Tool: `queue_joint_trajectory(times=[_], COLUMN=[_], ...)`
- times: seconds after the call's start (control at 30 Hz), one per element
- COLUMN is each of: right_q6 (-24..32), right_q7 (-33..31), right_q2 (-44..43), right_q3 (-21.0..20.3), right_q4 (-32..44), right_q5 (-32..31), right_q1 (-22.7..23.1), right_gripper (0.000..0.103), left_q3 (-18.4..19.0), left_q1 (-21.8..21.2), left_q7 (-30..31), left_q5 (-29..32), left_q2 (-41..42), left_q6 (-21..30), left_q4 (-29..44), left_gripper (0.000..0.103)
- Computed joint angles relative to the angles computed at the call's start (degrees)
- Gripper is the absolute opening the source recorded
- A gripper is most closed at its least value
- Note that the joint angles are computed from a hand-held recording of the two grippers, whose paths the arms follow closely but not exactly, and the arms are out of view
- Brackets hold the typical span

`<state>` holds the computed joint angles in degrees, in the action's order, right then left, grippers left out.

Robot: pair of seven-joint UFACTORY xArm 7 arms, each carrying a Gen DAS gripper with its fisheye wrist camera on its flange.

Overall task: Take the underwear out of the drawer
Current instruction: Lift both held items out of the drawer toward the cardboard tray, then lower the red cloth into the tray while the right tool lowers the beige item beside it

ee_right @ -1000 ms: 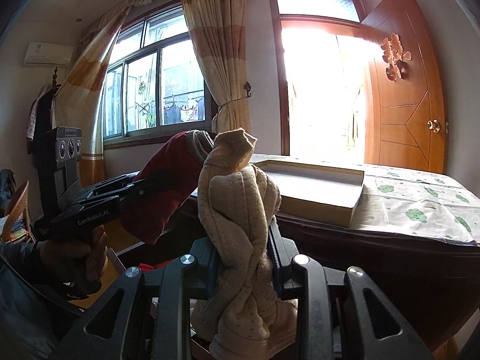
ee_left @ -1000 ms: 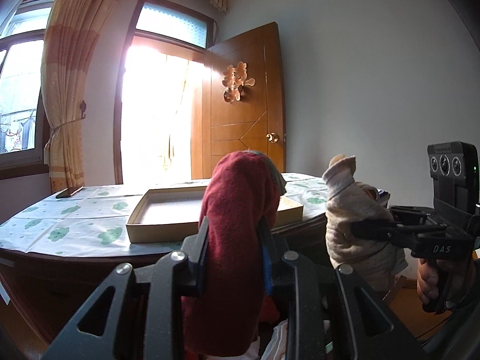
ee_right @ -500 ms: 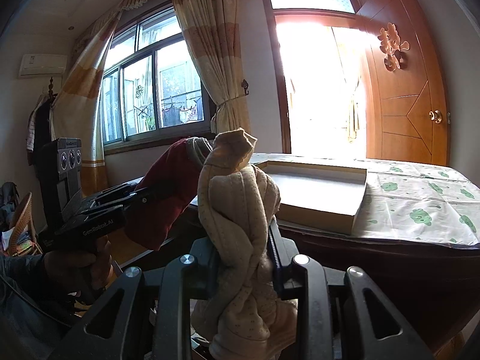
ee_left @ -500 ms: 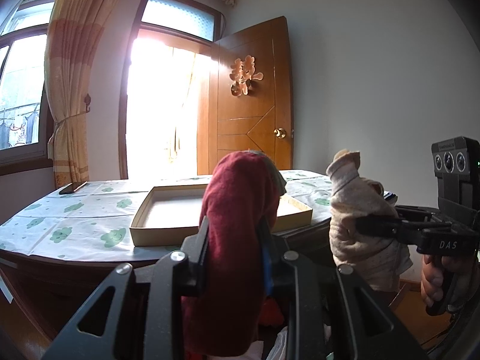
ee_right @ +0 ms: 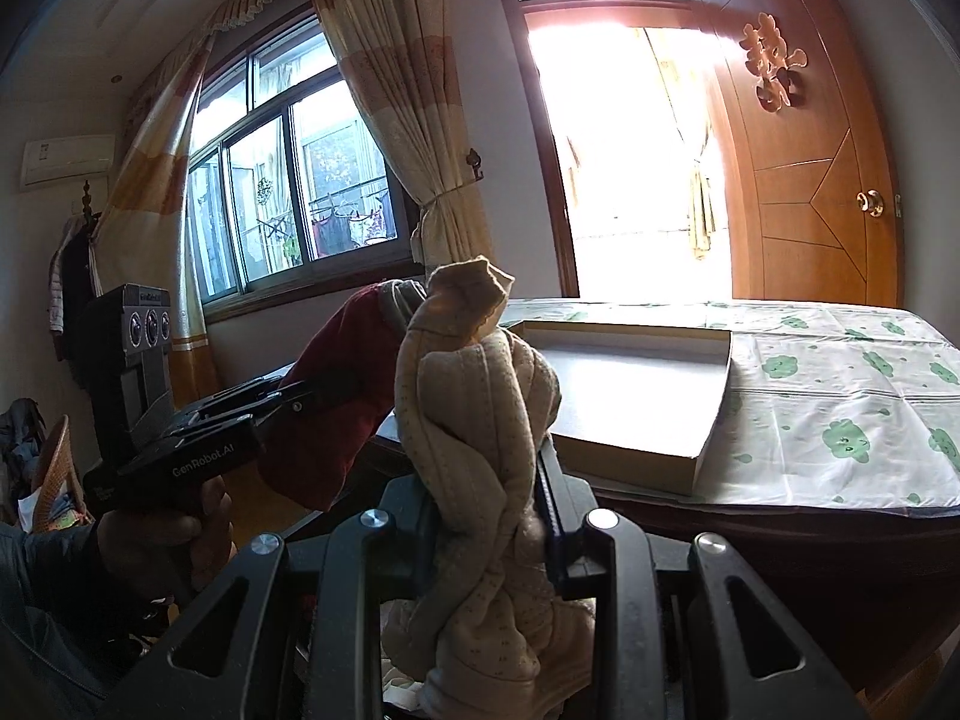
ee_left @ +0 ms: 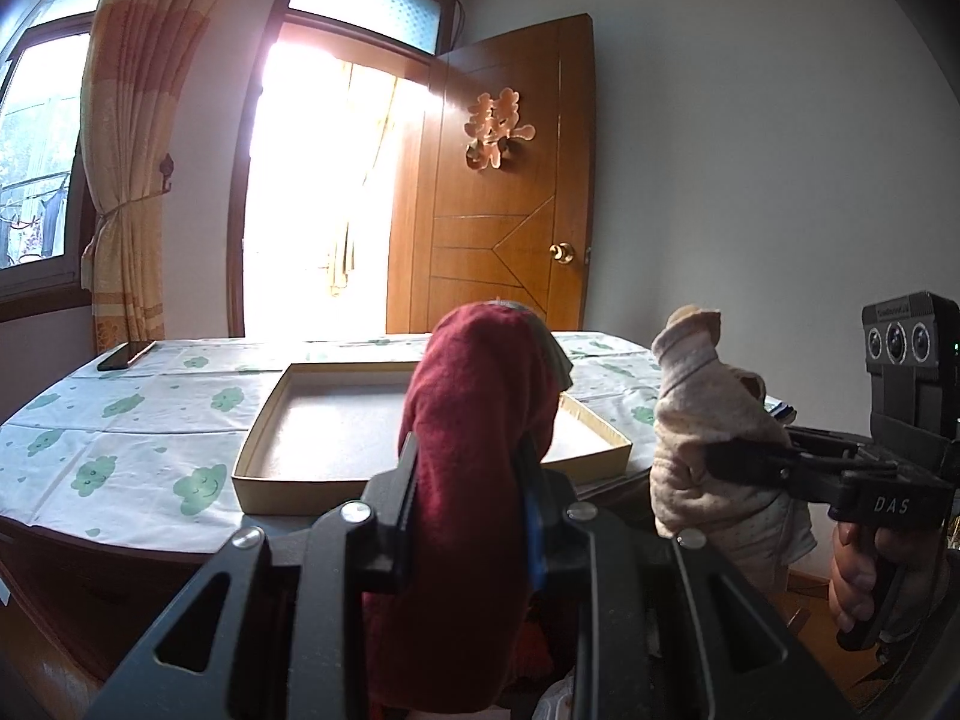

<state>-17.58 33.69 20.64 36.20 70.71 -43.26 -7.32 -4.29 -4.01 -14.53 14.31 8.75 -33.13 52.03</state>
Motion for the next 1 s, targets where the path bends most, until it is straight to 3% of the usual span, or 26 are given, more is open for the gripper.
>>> queue_joint_trajectory(times=[0.23, 0.43, 0.53, 0.63, 0.77, 0.9, 1.0], right_q6=[5.97, 11.37, 13.67, 16.38, 20.25, 24.92, 28.70], right_q7=[-2.07, -7.90, -10.77, -13.54, -17.00, -20.35, -22.83], right_q2=[5.21, 11.26, 13.56, 15.84, 18.97, 21.97, 24.69], right_q3=[11.38, 19.39, 21.08, 22.04, 22.19, 20.57, 19.05], right_q4=[4.30, 8.91, 11.32, 14.58, 19.99, 27.29, 34.02], right_q5=[-1.23, 1.99, 4.21, 6.73, 10.30, 13.65, 16.14], right_q1=[-8.78, -13.42, -13.71, -13.09, -11.16, -7.41, -3.92], right_gripper=[0.031, 0.031, 0.031, 0.031, 0.031, 0.031, 0.031], left_q3=[-1.40, -7.82, -15.53, -28.74, -36.99, -40.19, -39.55], left_q1=[2.25, 10.18, 17.44, 28.19, 32.24, 31.37, 28.30], left_q7=[-4.82, -16.36, -21.81, -23.33, -18.92, -13.84, -11.44], left_q5=[5.40, 17.66, 24.43, 28.47, 25.93, 21.68, 18.69], left_q2=[2.00, 5.64, 8.65, 13.36, 19.02, 24.60, 28.04], left_q6=[5.51, 11.26, 15.46, 20.80, 28.62, 35.27, 39.58], left_q4=[6.14, 14.29, 19.21, 23.97, 30.00, 37.55, 44.02], left_gripper=[0.026, 0.026, 0.026, 0.026, 0.026, 0.026, 0.026])
